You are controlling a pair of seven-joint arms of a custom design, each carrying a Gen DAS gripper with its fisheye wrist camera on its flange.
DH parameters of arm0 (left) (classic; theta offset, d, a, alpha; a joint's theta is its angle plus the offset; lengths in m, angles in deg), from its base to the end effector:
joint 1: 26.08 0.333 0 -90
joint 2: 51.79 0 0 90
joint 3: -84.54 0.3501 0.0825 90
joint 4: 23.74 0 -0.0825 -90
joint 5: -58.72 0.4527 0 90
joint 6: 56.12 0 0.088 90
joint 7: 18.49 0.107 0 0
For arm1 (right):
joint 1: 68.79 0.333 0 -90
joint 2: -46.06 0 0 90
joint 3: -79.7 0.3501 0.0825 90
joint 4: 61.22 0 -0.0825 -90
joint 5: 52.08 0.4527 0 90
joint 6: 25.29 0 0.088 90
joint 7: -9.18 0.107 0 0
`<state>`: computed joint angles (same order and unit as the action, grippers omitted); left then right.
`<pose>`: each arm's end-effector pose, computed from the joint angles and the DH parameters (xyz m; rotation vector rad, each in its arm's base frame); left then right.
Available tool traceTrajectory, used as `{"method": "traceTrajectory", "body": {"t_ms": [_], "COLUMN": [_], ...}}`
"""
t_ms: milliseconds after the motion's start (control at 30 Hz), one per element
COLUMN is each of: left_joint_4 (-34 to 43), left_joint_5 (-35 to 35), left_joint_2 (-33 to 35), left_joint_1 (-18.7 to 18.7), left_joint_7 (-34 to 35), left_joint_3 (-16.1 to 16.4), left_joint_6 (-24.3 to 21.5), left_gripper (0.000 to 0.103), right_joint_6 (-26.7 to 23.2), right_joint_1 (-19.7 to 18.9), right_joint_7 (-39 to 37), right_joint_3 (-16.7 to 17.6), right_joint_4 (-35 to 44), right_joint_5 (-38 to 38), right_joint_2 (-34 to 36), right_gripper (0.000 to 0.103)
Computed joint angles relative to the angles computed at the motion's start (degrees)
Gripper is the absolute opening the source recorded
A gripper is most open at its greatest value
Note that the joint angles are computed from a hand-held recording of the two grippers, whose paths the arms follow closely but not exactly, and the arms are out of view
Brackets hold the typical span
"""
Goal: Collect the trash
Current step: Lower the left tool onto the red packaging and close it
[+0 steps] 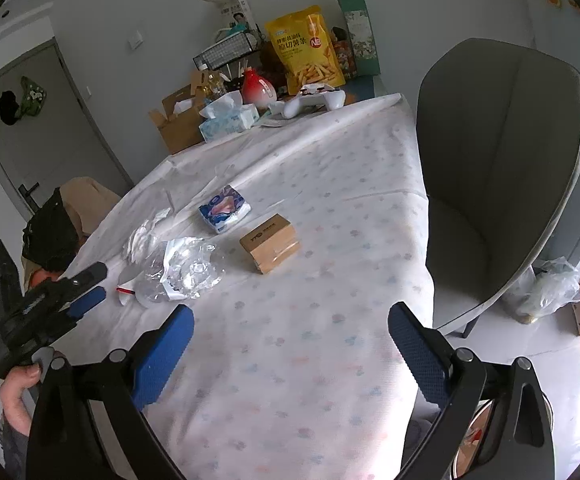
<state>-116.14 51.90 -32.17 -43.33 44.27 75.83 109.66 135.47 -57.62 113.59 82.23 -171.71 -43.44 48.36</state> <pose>0.7150 -0.3203 0.5514 -2.0177 1.7225 -1.3345 0.6663 0.1546 0.5735 -1.5383 1.7588 -0.4185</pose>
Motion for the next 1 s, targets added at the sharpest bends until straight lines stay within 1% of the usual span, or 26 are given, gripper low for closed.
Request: {"method": "traceTrajectory", "body": {"t_ms": [67, 100, 167, 233, 300, 333, 400, 433, 533, 567, 700, 867, 900, 1000], "left_joint_4": [1.0, 1.5, 1.9, 2.5, 2.9, 3.1, 3.8, 4.1, 3.8, 3.6, 1.9, -0.2, -0.4, -0.8], "left_joint_5": [-0.3, -0.3, 1.0, 2.0, 3.8, 4.3, 5.5, 6.6, 9.1, 10.7, 11.8, 13.3, 13.7, 14.6], "left_joint_2": [0.8, 1.1, 1.3, 1.7, 2.0, 2.2, 2.7, 2.8, 2.4, 2.0, 0.3, -2.0, -2.2, -2.6], "left_joint_1": [0.3, 0.3, -0.6, -1.2, -2.1, -2.1, -2.3, -2.7, -3.2, -3.8, -2.7, -2.4, -2.4, -2.2], "left_joint_7": [1.0, 1.4, 0.1, -1.7, -4.2, -4.8, -6.0, -7.1, -9.9, -11.4, -11.9, -13.6, -14.1, -14.7], "left_joint_3": [-0.5, -0.7, 0.4, 1.3, 2.5, 2.6, 2.9, 3.5, 4.3, 5.1, 4.2, 4.7, 4.8, 4.9], "left_joint_6": [-1.1, -1.6, -2.6, -3.6, -4.5, -4.7, -5.6, -6.3, -6.2, -6.1, -4.0, -1.5, -1.3, -1.0], "left_gripper": [0.043, 0.042, 0.037, 0.033, 0.031, 0.029, 0.018, 0.006, 0.004, 0.003, 0.003, 0.003, 0.003, 0.003], "right_joint_6": [0.0, -0.1, -0.2, -0.2, -0.2, -0.2, -0.2, -0.2, -0.9, -1.2, -1.4, -2.9, -3.6, -5.5], "right_joint_1": [0.0, -0.1, -0.1, -0.3, -0.4, -0.5, -0.6, -0.6, -0.8, -0.7, -0.5, 0.0, 0.1, -0.4], "right_joint_7": [0.4, 0.5, 0.8, 0.6, 0.3, 0.1, -0.2, -0.5, -1.8, -2.0, -2.0, -0.8, -0.5, -1.5], "right_joint_3": [0.0, 0.0, 0.0, 0.0, 0.0, 0.0, 0.1, 0.2, 0.6, 0.7, 1.1, 1.1, 0.9, 1.6], "right_joint_4": [0.1, 0.2, 0.3, 0.4, 0.5, 0.7, 1.4, 1.6, 3.6, 4.4, 7.4, 12.1, 13.3, 16.4], "right_joint_5": [-0.1, -0.1, -0.2, 0.3, 0.8, 0.9, 1.1, 1.3, 1.8, 1.6, -0.4, -5.0, -6.1, -6.4], "right_joint_2": [0.2, 0.3, 0.4, 0.6, 0.7, 0.9, 1.4, 1.7, 3.1, 3.7, 6.1, 9.9, 10.9, 13.3], "right_gripper": [0.095, 0.095, 0.095, 0.095, 0.095, 0.095, 0.095, 0.095, 0.095, 0.095, 0.095, 0.095, 0.094, 0.090]}}
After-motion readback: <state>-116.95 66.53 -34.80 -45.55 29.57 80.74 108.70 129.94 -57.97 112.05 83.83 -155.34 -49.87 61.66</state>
